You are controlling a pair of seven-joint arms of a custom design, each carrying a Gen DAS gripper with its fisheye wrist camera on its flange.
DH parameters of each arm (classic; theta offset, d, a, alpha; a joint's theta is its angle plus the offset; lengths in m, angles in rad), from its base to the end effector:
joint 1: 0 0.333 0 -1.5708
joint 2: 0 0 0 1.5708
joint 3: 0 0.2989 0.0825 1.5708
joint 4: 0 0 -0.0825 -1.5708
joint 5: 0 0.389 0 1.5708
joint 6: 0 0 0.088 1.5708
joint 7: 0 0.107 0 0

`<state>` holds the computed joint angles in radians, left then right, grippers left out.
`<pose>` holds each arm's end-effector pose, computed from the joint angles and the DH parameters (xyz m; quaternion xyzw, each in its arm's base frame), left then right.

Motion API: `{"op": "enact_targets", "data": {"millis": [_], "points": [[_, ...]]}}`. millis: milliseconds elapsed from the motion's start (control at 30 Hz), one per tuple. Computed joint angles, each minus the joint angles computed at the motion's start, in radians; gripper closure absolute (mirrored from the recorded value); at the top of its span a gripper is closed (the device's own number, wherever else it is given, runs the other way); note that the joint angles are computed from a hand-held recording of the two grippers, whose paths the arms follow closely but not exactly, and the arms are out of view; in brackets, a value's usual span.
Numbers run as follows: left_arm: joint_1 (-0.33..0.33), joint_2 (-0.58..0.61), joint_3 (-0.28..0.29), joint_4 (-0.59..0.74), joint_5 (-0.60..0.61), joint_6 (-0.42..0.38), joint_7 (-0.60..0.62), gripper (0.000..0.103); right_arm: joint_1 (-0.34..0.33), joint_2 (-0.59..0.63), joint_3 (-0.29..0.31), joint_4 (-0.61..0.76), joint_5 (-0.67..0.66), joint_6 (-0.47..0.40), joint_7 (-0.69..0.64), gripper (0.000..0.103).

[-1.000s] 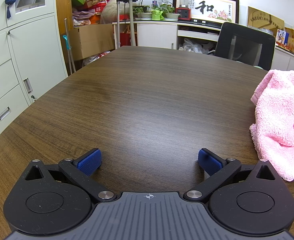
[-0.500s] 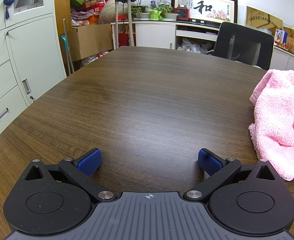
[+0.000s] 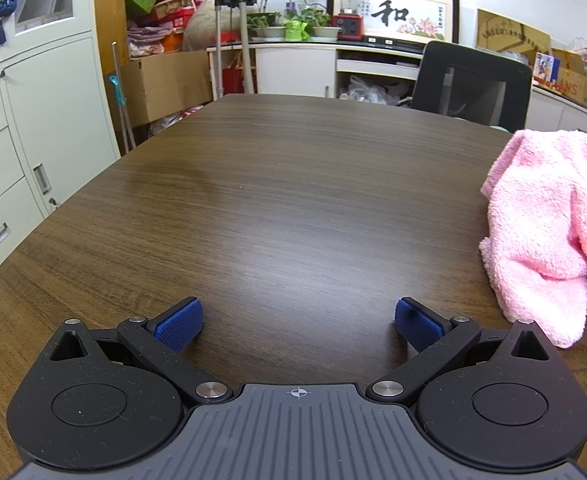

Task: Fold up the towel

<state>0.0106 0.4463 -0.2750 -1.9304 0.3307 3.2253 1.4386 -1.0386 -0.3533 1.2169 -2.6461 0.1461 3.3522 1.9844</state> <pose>0.6410 -0.1865 0.3486 -0.5032 0.7546 -0.3456 0.2406 0.4701 0.0697 0.3680 -0.5478 0.7167 -0.3153 0.2948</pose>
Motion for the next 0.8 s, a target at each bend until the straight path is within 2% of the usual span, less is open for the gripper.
{"op": "enact_targets", "data": {"millis": [67, 133, 200, 233, 367, 433, 533, 567, 633, 733, 800], "points": [[0.053, 0.003, -0.060, -0.006, 0.004, -0.003, 0.025, 0.000, 0.025, 0.018, -0.025, 0.004, -0.011, -0.014, -0.014, 0.000], [0.120, 0.009, -0.137, -0.012, 0.004, -0.012, 0.063, 0.000, 0.023, 0.009, -0.019, 0.007, -0.018, -0.028, -0.016, 0.000], [0.233, 0.026, -0.265, -0.022, -0.003, -0.024, 0.124, 0.000, 0.014, -0.002, -0.013, 0.012, -0.038, -0.047, -0.011, 0.000], [0.271, 0.035, -0.309, -0.024, -0.009, -0.029, 0.149, 0.000, 0.013, -0.005, -0.015, 0.009, -0.050, -0.050, -0.005, 0.000], [0.361, 0.056, -0.416, -0.039, -0.031, -0.032, 0.227, 0.000, 0.030, -0.007, -0.037, 0.001, -0.081, -0.052, 0.014, 0.000], [0.371, 0.052, -0.428, -0.060, -0.026, -0.001, 0.246, 0.000, 0.031, -0.007, -0.039, 0.000, -0.089, -0.051, 0.020, 0.000], [0.280, 0.018, -0.327, -0.084, 0.000, 0.069, 0.212, 0.000, 0.020, -0.015, -0.026, 0.001, -0.095, -0.053, 0.032, 0.000], [0.229, 0.006, -0.273, -0.088, 0.006, 0.095, 0.199, 0.000, 0.020, -0.018, -0.026, 0.000, -0.098, -0.054, 0.035, 0.000], [0.076, -0.022, -0.116, -0.105, -0.009, 0.166, 0.192, 0.000, 0.020, -0.019, -0.025, -0.003, -0.103, -0.051, 0.041, 0.000], [-0.092, -0.042, 0.048, -0.115, -0.052, 0.207, 0.197, 0.000, 0.008, -0.016, -0.016, 0.001, -0.109, -0.050, 0.045, 0.000], [-0.132, -0.045, 0.088, -0.115, -0.053, 0.219, 0.178, 0.000, 0.001, -0.014, -0.012, 0.003, -0.113, -0.049, 0.045, 0.000]]}}
